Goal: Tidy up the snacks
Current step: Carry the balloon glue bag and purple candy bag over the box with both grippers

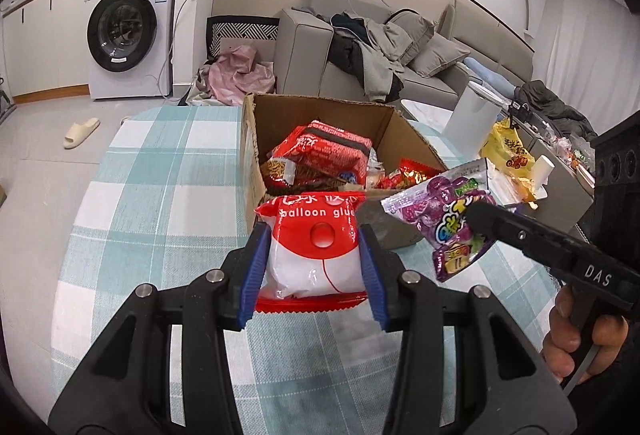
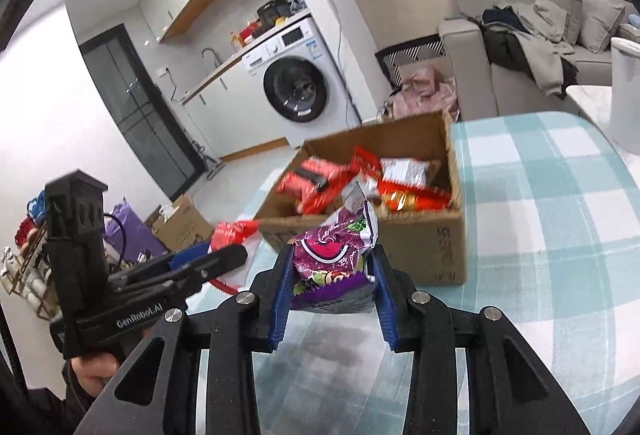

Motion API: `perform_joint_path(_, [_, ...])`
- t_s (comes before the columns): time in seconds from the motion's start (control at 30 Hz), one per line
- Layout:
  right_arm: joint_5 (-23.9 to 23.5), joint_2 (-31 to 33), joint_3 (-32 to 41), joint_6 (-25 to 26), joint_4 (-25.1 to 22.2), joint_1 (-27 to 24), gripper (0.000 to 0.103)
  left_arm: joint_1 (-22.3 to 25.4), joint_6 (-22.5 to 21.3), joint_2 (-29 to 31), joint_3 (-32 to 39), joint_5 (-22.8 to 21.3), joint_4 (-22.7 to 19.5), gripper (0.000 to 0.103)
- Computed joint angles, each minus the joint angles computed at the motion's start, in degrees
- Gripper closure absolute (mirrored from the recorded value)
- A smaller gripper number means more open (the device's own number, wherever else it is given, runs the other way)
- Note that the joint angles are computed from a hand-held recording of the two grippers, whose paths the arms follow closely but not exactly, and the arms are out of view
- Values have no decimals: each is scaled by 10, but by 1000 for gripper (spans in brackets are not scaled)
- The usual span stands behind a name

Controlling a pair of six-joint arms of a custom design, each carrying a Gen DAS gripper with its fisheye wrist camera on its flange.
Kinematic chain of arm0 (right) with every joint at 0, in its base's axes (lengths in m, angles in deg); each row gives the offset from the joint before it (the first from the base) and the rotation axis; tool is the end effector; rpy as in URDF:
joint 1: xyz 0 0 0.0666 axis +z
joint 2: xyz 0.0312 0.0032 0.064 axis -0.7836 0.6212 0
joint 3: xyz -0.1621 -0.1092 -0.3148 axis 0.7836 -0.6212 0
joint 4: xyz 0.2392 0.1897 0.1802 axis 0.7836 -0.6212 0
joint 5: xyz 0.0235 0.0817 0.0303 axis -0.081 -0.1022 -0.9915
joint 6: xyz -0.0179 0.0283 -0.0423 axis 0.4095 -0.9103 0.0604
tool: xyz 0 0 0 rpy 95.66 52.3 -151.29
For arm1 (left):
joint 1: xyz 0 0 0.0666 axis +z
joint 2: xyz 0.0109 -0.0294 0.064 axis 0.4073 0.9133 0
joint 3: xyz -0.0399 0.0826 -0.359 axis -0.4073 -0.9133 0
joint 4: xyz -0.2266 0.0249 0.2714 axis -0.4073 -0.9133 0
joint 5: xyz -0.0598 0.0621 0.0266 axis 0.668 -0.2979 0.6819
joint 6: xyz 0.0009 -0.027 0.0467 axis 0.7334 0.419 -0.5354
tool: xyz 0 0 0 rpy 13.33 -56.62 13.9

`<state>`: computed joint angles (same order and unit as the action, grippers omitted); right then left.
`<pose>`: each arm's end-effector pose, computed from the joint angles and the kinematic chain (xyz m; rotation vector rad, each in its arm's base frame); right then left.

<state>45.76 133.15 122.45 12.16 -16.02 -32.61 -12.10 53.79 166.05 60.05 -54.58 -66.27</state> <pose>0.3131 0.1180 0.5427 -0.1763 2.2154 0.6865 0.3337 -0.2353 0.5607 0.0858 2.2627 -0.3584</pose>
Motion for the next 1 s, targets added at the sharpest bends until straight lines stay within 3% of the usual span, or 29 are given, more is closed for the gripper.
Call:
perform_joint_path(0.63, [43,14,30,-19,38,-6,66,25,-33,67,72,18,-5,62])
perform_joint_path(1.0, [51,39,32,-36,71,-20,66,42,-54,138,154,41,-11,62])
